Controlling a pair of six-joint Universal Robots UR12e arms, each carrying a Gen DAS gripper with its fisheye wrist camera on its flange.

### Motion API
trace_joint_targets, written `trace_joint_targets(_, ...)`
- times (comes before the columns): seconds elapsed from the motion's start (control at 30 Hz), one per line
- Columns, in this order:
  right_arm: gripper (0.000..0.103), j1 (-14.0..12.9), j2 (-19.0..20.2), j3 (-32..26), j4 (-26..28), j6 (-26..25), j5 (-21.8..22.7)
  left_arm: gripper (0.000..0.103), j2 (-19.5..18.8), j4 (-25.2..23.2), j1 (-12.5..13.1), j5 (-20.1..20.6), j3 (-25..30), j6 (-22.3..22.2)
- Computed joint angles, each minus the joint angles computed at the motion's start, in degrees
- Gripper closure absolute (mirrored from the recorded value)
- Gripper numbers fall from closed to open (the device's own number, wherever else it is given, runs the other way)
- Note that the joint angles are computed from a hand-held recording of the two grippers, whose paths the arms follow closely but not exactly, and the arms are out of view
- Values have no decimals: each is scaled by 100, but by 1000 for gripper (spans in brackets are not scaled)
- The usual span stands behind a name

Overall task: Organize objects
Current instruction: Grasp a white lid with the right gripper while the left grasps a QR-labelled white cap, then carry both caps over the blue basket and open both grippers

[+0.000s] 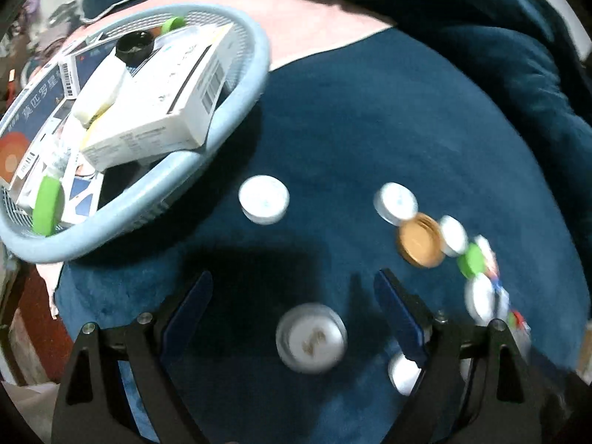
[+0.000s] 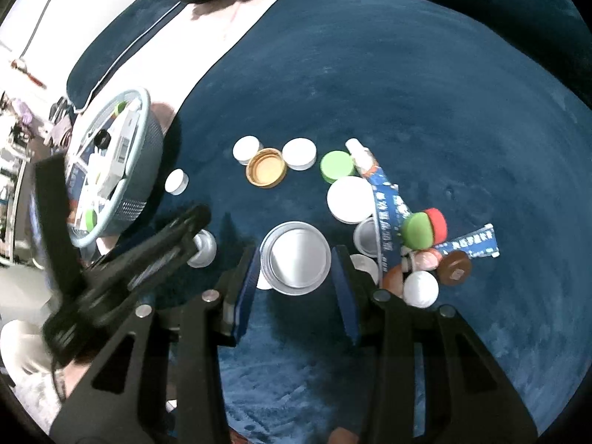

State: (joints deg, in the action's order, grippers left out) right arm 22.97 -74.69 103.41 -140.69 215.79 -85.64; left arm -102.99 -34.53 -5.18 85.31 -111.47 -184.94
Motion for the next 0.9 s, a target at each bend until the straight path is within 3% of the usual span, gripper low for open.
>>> trace_joint_targets(0.07,62,12,15,-7,-35,-87,12,16,-126,75,-68,265,66,-207)
trace_joint_targets(0.2,62,19,35,-8,-98,-190,45,36,-301,207,-87,462,155,-419)
trace_joint_targets(0.33,62,13,48,14,-127,-247,91,48,-374,355,-172,649,216,-255)
trace_joint_targets(0.43,62,-6,53,22,-102,-244,123,73,-407,307,-213,823,272,-39)
trace_joint_targets(0.6,62,-7,50,21,-78,-178,96,73,-320,446,-245,917,180,368)
trace_joint_targets(0.9,62,8,0,32,-265,195,-81,73,201,507,-89,208,-84,1180)
